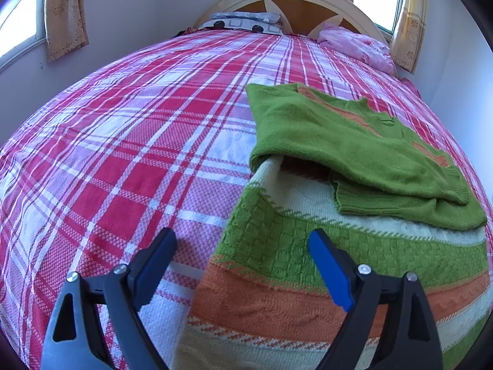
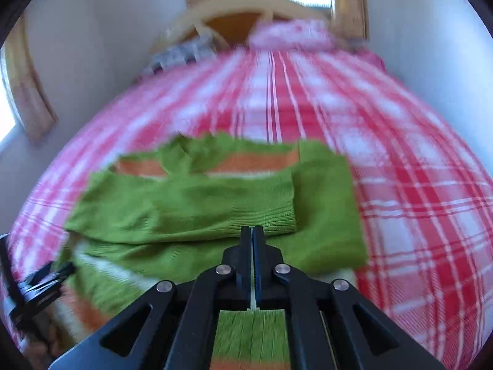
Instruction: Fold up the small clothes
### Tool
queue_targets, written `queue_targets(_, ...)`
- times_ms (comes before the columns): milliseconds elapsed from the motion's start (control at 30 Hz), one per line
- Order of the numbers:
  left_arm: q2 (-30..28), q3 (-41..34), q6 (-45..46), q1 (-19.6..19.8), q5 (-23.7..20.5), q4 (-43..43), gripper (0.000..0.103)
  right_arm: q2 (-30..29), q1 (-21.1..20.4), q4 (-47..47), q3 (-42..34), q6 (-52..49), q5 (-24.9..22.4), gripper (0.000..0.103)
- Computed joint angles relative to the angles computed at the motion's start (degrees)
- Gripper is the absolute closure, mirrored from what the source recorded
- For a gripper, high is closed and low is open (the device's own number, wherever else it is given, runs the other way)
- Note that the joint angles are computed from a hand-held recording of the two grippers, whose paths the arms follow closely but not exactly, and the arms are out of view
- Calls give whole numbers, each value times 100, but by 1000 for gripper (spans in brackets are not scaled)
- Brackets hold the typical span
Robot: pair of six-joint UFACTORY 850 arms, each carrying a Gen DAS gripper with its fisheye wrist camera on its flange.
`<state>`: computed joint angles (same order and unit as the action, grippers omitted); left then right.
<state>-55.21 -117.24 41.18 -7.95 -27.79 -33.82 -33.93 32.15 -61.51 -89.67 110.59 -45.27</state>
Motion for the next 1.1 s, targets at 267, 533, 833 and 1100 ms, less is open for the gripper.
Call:
queue_targets(267, 10, 22, -94, -25, 66, 158, 11, 464, 542, -720, 803, 1786, 385, 101)
queue_targets(533, 52, 98, -195, -48, 168, 295, 8, -170, 651, -144, 249, 1659, 511, 101)
queue_targets(833, 98, 178, -480, -84, 322, 596, 5, -693, 655, 307, -512, 885, 243, 101)
queue_targets(1100, 412, 698, -779, -184, 923, 1123, 5, -684, 742, -3, -388, 1416, 745, 100)
